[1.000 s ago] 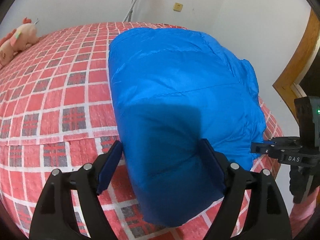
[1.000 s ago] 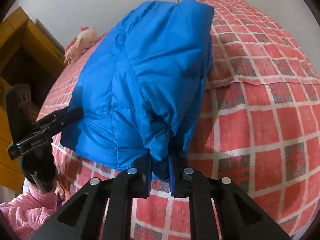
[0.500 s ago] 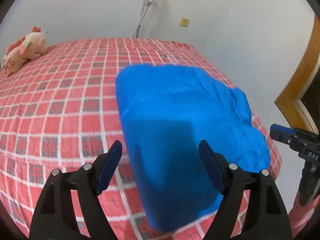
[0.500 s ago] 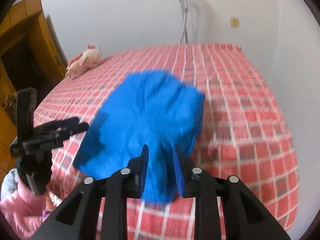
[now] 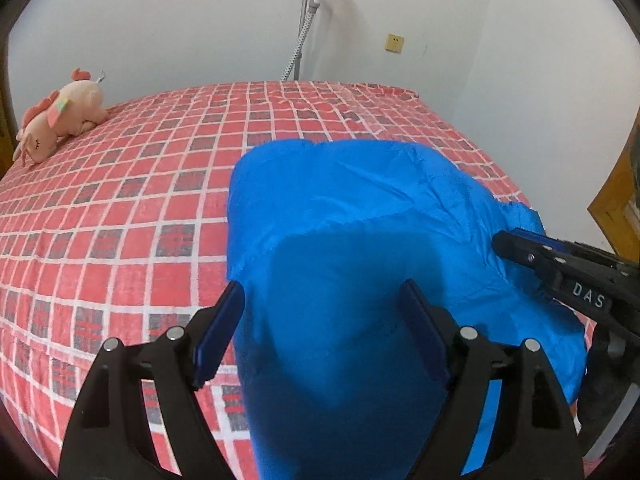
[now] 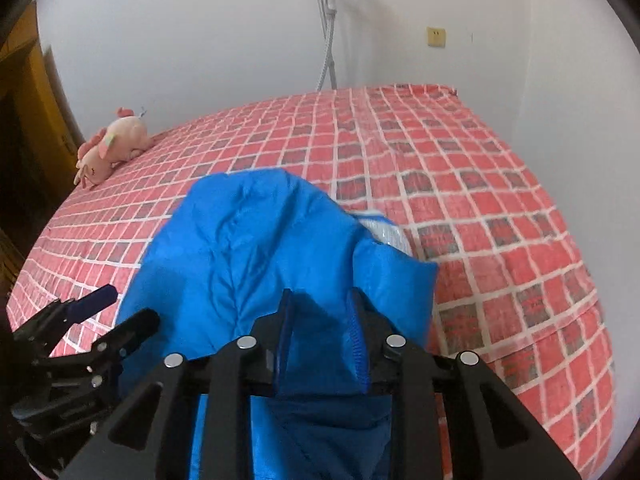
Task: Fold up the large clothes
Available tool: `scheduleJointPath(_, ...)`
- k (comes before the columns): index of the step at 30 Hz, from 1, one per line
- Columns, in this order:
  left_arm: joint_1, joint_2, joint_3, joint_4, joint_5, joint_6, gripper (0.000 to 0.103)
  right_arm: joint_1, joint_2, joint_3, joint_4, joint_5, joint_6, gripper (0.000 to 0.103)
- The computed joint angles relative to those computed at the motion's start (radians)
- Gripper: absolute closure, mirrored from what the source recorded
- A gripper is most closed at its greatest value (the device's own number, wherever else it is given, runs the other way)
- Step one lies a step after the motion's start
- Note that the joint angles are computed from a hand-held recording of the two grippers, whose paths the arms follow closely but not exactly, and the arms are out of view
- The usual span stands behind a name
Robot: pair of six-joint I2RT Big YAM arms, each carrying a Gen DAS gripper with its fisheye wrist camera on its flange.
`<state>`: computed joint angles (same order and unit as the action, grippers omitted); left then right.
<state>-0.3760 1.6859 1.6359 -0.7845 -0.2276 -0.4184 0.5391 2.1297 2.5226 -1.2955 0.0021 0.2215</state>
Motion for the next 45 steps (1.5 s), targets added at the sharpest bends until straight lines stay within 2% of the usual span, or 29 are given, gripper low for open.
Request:
scheduleJointPath(5,0.005,0.012,-0.001,0.004,0.019,0.001,0.024,-0.003,-0.105,-0.274,0.209,-0.007,0.003,0.078)
scheduleJointPath(7,0.007,0.016,-0.003,0.006,0.030,-0.001,0.024,-0.005,-0.125,-0.325,0.253,-0.014,0.015,0.078)
scheduleJointPath(11,0.001,0.005,-0.011,0.003,0.009,-0.002,0.024,-0.007,-0.136,-0.317,0.236,-0.030,0.033,0.078)
scheduleJointPath(14,-0.007,-0.019,-0.031,0.008,-0.020,0.001,0.025,0.003,-0.164,-0.331,0.237,-0.016,0.015,0.074)
scheduleJointPath(21,-0.017,-0.061,-0.081,0.039,-0.080,-0.006,0.025,0.032,-0.295,-0.497,0.307,0.020,-0.030,0.072)
scheduleJointPath(24,-0.011,-0.052,-0.084,0.035,-0.065,-0.003,0.024,0.035,-0.301,-0.533,0.315,0.039,-0.038,0.067)
scheduleJointPath(25,-0.009,-0.048,-0.086,0.035,-0.054,-0.003,0.024,0.032,-0.300,-0.543,0.319,0.035,-0.034,0.063)
scheduleJointPath(29,-0.007,-0.040,-0.091,0.042,-0.049,0.009,0.024,0.018,-0.308,-0.588,0.352,-0.007,-0.001,0.062)
scheduleJointPath(33,0.007,-0.051,-0.091,0.026,0.002,0.001,0.024,0.020,-0.306,-0.563,0.321,-0.007,0.001,0.060)
scheduleJointPath(35,0.026,-0.066,-0.096,0.016,0.068,0.005,0.023,0.017,-0.303,-0.533,0.278,-0.025,-0.005,0.056)
scheduleJointPath(38,0.061,-0.086,-0.102,-0.005,0.159,0.005,0.019,0.011,-0.299,-0.490,0.218,-0.023,-0.012,0.045)
scheduleJointPath(40,0.087,-0.094,-0.100,-0.024,0.202,0.004,0.018,-0.006,-0.274,-0.423,0.129,-0.070,-0.007,0.032)
scheduleJointPath(45,0.121,-0.064,-0.054,-0.084,0.290,0.036,0.015,-0.041,-0.171,-0.245,-0.080,-0.199,0.006,0.024)
